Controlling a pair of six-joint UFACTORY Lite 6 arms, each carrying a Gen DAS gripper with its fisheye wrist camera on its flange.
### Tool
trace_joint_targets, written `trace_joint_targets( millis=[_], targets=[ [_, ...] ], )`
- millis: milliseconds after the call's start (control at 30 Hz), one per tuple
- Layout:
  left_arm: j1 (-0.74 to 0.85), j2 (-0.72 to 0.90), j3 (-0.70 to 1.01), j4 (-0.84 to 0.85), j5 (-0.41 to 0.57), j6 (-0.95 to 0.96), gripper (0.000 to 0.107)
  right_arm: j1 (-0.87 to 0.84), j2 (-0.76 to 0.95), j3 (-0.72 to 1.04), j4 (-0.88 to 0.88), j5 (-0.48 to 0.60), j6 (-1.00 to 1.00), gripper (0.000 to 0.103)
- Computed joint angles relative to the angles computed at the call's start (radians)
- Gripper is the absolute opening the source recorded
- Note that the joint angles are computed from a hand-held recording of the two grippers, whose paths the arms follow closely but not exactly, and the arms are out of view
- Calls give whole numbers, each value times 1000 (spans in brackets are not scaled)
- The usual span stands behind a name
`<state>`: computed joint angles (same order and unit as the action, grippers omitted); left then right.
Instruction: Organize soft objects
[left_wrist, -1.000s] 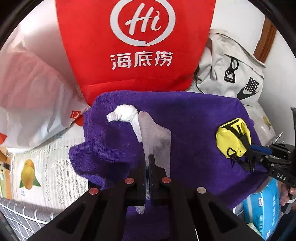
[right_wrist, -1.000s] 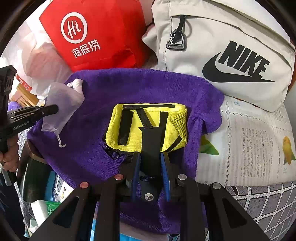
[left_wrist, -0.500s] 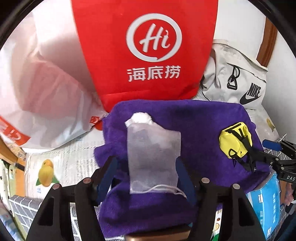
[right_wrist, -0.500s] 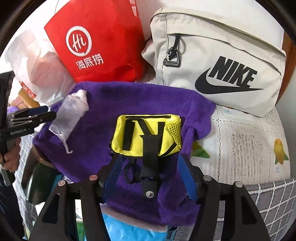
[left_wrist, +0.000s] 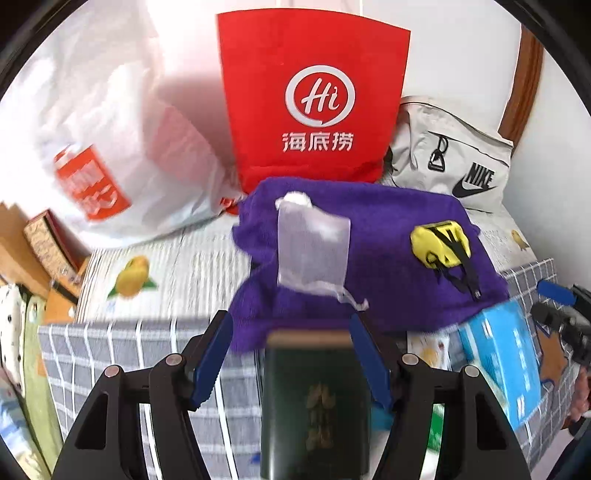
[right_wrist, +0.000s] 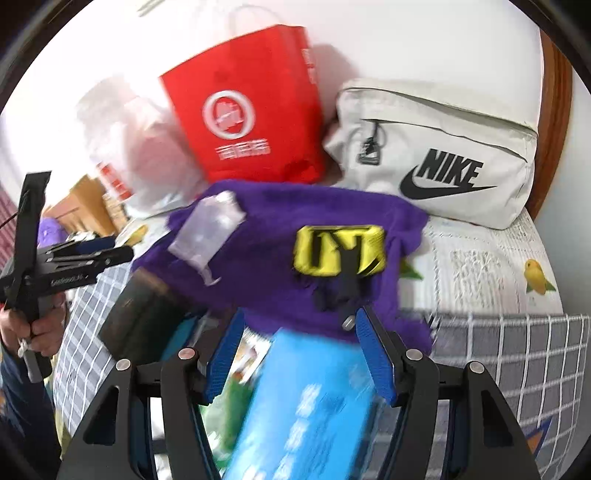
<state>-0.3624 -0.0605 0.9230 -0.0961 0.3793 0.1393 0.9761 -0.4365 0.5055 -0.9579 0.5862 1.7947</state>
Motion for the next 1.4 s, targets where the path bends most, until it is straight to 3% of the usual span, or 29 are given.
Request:
trace_joint_targets(
  millis=[100, 233, 433, 600, 833, 1033, 1167, 1400],
  targets=[
    [30, -121, -111, -64, 15, 58, 64, 182, 76, 26, -28, 62, 125, 63],
    [103, -284, -241, -196, 72, 195, 64, 292, 224, 71, -81, 35, 258, 54],
    [178, -449, -384, -260, 125, 283, 64, 324, 372, 114, -143, -24, 364, 40],
    [258, -482, -467, -349, 138, 394, 64, 323, 483, 150, -168, -46, 397, 31],
    [307, -484, -523, -455, 145, 532, 64, 295, 610, 268, -56, -43, 221, 31],
    [376, -519, -557, -533, 211, 660, 64, 287, 697, 353, 0, -3, 126, 28],
    [422, -566, -589, -602, 304, 762, 64, 309, 690, 359, 8, 36, 127, 20],
    [261, -686, -653, -540, 315, 612, 64, 391, 558, 274, -21, 85, 270, 19]
  ],
)
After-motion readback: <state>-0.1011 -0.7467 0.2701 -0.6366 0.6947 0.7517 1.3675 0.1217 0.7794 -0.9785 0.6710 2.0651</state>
